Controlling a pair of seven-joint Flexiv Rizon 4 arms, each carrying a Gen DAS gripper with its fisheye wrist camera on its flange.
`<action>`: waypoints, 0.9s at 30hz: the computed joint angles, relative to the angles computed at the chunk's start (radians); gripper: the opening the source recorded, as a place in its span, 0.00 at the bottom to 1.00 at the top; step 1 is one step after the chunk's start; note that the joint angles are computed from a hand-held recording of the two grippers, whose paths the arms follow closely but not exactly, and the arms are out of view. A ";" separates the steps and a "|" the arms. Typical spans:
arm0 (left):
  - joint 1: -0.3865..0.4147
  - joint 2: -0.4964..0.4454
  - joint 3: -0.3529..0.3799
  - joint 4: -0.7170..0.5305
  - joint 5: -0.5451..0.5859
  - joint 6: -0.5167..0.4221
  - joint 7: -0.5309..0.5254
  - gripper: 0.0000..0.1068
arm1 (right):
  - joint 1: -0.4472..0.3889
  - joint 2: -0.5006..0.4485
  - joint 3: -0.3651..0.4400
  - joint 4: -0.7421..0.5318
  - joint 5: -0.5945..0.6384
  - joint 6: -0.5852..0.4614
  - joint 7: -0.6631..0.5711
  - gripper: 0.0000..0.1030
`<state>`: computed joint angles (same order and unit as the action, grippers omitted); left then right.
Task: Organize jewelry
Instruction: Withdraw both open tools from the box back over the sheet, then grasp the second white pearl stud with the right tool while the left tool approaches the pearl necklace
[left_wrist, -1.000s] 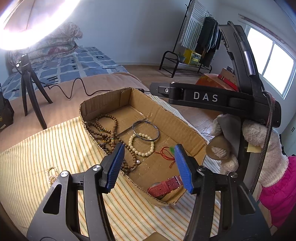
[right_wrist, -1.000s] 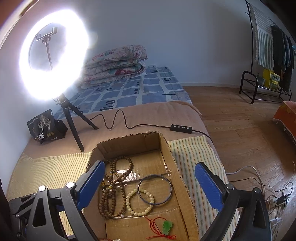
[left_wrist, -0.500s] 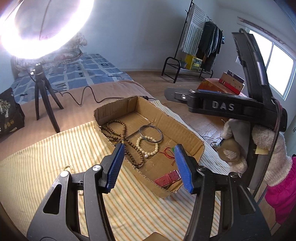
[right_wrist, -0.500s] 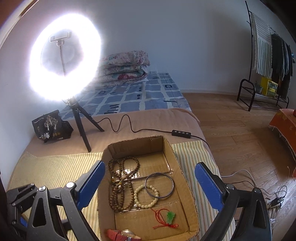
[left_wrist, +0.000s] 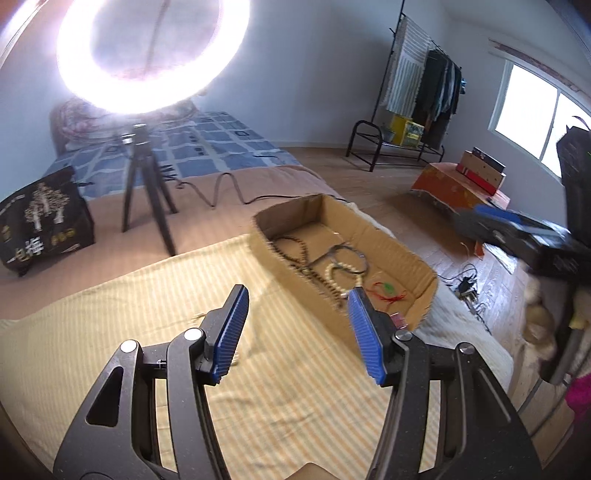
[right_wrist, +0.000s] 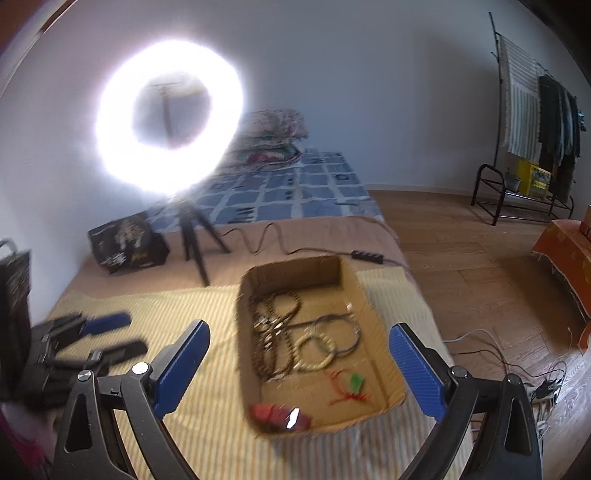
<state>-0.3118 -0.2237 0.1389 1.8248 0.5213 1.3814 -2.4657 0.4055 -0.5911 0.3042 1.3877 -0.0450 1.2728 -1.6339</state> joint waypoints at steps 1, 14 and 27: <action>0.004 0.012 0.005 0.016 0.001 -0.001 0.003 0.54 | -0.014 0.010 0.027 0.015 0.013 -0.009 -0.023 0.96; 0.115 0.142 -0.035 0.195 0.074 -0.032 -0.039 0.54 | -0.007 0.133 0.146 0.262 0.175 -0.096 -0.215 0.92; 0.171 0.124 -0.061 0.284 -0.025 0.051 0.038 0.54 | 0.117 0.101 0.102 0.343 0.167 -0.198 -0.218 0.40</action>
